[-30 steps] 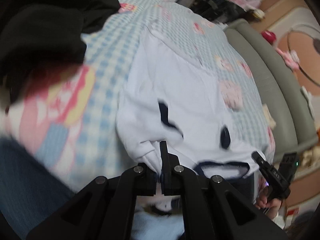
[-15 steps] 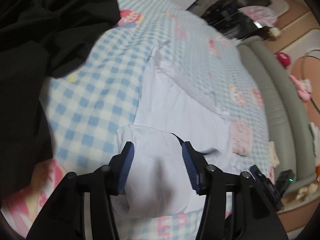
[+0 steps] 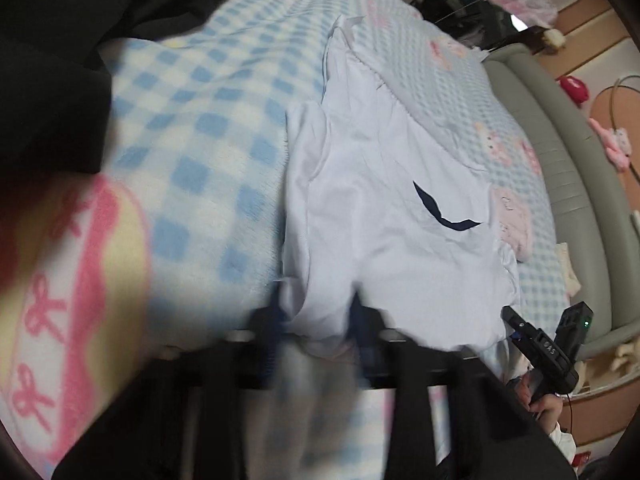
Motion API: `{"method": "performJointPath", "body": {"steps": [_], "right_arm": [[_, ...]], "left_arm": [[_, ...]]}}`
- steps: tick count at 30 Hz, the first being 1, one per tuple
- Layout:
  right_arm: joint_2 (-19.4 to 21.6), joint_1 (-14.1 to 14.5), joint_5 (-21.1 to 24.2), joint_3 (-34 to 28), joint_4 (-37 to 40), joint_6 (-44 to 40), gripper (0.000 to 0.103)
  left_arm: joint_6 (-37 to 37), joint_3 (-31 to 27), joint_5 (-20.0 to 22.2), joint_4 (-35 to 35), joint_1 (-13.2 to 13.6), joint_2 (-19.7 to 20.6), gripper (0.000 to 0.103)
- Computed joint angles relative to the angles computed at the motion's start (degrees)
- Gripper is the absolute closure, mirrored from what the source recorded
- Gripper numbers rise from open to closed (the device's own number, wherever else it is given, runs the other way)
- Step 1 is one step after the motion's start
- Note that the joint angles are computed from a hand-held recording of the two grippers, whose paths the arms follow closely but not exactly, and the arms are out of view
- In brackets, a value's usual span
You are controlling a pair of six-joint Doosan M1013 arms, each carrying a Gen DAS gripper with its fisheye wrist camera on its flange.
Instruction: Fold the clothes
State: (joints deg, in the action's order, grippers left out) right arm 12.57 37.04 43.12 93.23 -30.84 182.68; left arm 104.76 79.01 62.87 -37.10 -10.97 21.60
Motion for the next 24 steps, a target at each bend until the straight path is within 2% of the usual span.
{"method": "performJointPath", "body": {"steps": [3,5,8,11,13,16,18,21,24], "right_arm": [[-1.07,1.95,0.69,-0.06,-5.0,3.55,0.082],[-2.13,3.3,1.39,0.18,-6.98,5.22,0.082],[-3.98,5.59,2.76,1.24,-8.21,8.3,0.083],[-5.56,8.06,4.88,2.19,-8.35,11.36,0.083],[-5.9,9.34,7.45,2.88,-5.65,12.37,0.082],[-6.02,9.69,8.33,4.28,0.13,11.26,0.082],[-6.33,9.46,7.96,4.98,2.15,11.39,0.08],[-6.66,10.28,11.83,3.84,-0.67,12.12,0.079],[-6.66,10.82,15.12,2.27,-4.19,12.03,0.079]], "left_arm": [[2.14,0.77,-1.64,0.81,-0.54,-2.25,0.085],[3.45,1.18,-0.87,-0.06,-0.29,-3.57,0.086],[4.59,2.12,1.7,-1.69,0.85,-5.65,0.086],[3.8,3.85,6.3,-0.24,1.77,-7.07,0.085],[3.87,5.17,9.33,0.99,2.29,-7.19,0.083],[1.06,6.28,11.78,4.78,2.76,-6.25,0.077],[1.06,6.64,13.25,1.36,4.32,-5.76,0.073],[3.33,7.98,9.89,-0.09,5.31,-7.54,0.071],[4.42,7.87,7.39,0.8,5.06,-7.84,0.071]]}}
